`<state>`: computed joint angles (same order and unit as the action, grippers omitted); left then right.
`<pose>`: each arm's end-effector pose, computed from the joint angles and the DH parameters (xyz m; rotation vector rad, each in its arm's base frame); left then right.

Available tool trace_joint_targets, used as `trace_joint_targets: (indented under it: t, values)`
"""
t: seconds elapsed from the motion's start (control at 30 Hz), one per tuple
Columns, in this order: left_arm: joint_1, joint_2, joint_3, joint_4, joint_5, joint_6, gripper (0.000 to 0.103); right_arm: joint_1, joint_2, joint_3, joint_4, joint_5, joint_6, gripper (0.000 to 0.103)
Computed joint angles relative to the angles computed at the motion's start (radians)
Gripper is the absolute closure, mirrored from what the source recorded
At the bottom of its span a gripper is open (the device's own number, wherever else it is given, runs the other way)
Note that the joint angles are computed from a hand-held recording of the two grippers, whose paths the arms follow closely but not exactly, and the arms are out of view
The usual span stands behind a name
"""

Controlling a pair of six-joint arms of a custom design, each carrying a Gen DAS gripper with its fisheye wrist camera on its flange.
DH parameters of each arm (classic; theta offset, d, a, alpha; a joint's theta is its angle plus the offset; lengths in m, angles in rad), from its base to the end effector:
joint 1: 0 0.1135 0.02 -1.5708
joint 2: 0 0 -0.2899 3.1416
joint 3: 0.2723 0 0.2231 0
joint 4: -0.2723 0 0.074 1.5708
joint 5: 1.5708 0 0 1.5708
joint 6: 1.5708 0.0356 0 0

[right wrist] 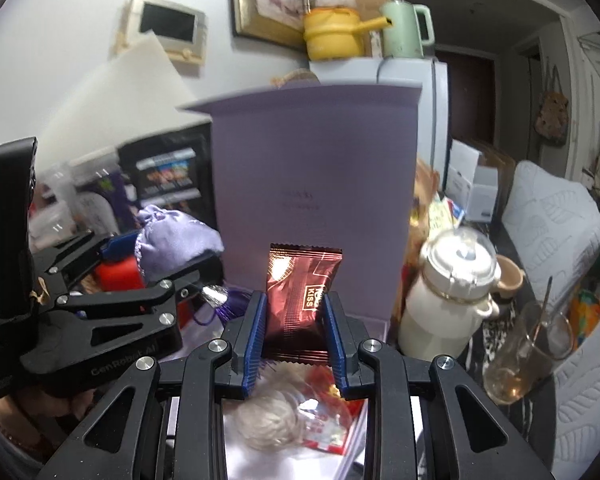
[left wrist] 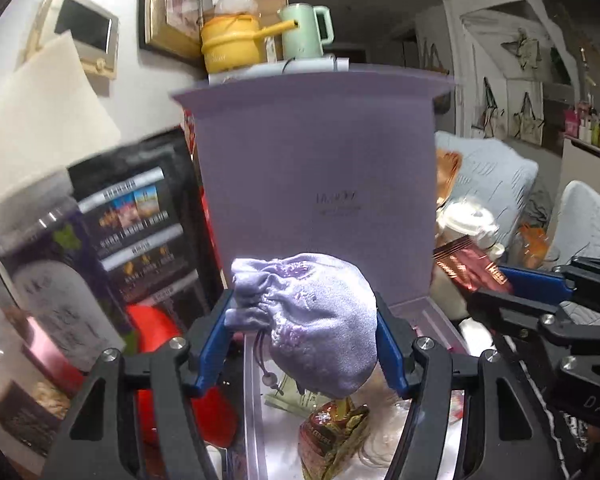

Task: Organize soft objects
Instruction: 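Lower pouch and candy into the box and open both tools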

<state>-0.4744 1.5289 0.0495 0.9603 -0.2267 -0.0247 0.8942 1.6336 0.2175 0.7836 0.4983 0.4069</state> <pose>0.1652 -0.0758 0.1407 0.3285 2.0499 -0.0684 0.1482 0.1574 0.1375 -0.2446 2.1105 0.2202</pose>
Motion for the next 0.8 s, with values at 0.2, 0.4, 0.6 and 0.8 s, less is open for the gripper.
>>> trace_joint_targets:
  t: [0.2, 0.4, 0.6, 0.8]
  values:
    - [0.033, 0.175, 0.02, 0.095, 0.03, -0.012, 0.04, -0.082, 0.127, 0.002, 0.082, -0.101, -0.01, 0.074]
    - [0.035, 0.27, 0.054, 0.098, 0.039, -0.016, 0.04, -0.122, 0.236, 0.036, 0.098, -0.15, -0.012, 0.074]
    - [0.066, 0.359, 0.113, 0.035, 0.11, -0.025, 0.04, -0.154, 0.319, 0.069, 0.102, -0.185, -0.011, 0.074]
    - [0.053, 0.418, 0.165, -0.017, 0.093, -0.027, 0.04, -0.155, 0.386, 0.117, 0.07, -0.194, -0.009, 0.074]
